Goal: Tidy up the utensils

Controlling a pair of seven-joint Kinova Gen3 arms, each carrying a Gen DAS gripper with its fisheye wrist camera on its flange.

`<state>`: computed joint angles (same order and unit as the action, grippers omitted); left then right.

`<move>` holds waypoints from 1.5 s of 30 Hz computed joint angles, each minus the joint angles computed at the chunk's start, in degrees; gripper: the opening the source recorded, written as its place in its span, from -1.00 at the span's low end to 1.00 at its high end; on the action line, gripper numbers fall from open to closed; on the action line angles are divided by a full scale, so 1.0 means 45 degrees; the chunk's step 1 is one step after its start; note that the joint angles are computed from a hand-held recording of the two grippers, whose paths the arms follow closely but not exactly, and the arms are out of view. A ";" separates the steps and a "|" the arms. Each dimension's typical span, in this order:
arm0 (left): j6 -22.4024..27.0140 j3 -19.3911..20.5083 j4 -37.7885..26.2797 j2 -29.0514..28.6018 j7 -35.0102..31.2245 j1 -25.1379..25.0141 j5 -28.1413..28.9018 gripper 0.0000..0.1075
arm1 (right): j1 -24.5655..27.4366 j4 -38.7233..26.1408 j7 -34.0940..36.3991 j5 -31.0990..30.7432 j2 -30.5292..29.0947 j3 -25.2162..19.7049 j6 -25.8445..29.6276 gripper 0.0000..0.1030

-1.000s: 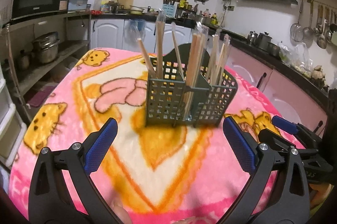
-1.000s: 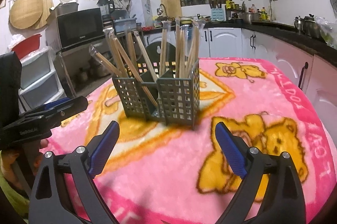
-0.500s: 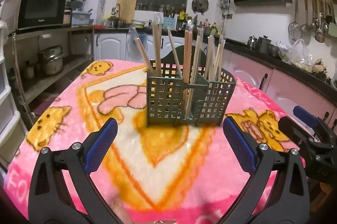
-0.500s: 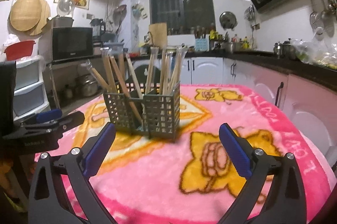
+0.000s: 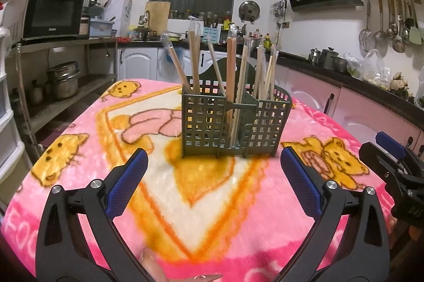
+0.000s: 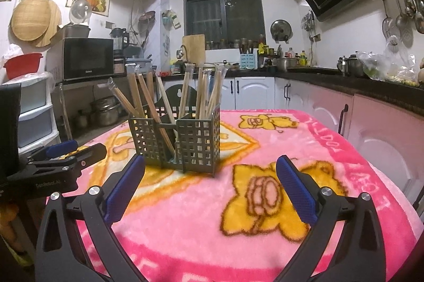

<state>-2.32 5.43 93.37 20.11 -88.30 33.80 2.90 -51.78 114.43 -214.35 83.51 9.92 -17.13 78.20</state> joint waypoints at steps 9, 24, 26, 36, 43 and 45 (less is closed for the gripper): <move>-0.0019 0.0157 0.0010 0.0016 -0.0018 -0.0127 -0.0010 0.72 | 0.0065 0.0020 0.0084 -0.0079 -0.0080 -0.0013 -0.0181 0.87; -0.0009 0.0421 0.0034 0.0032 0.0027 -0.0358 -0.0053 0.72 | 0.0044 0.0005 0.0088 -0.0076 -0.0038 0.0000 -0.0174 0.87; 0.0008 0.0404 0.0035 0.0032 0.0030 -0.0342 -0.0053 0.72 | 0.0030 -0.0009 0.0086 -0.0078 -0.0017 0.0000 -0.0116 0.87; -0.0009 0.0424 0.0043 0.0028 0.0043 -0.0367 -0.0057 0.72 | 0.0044 -0.0014 0.0115 -0.0079 -0.0024 0.0005 -0.0151 0.87; -0.0035 0.0477 0.0051 0.0032 0.0031 -0.0408 -0.0089 0.72 | 0.0026 -0.0035 0.0125 -0.0097 -0.0018 0.0001 -0.0128 0.87; 0.0005 0.0502 0.0035 0.0028 0.0042 -0.0434 -0.0083 0.72 | 0.0043 -0.0011 0.0115 -0.0075 -0.0033 0.0008 -0.0165 0.87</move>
<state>-2.30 7.69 93.53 20.24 -88.11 31.85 2.53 -51.58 114.38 -213.83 83.18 9.77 -17.10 77.46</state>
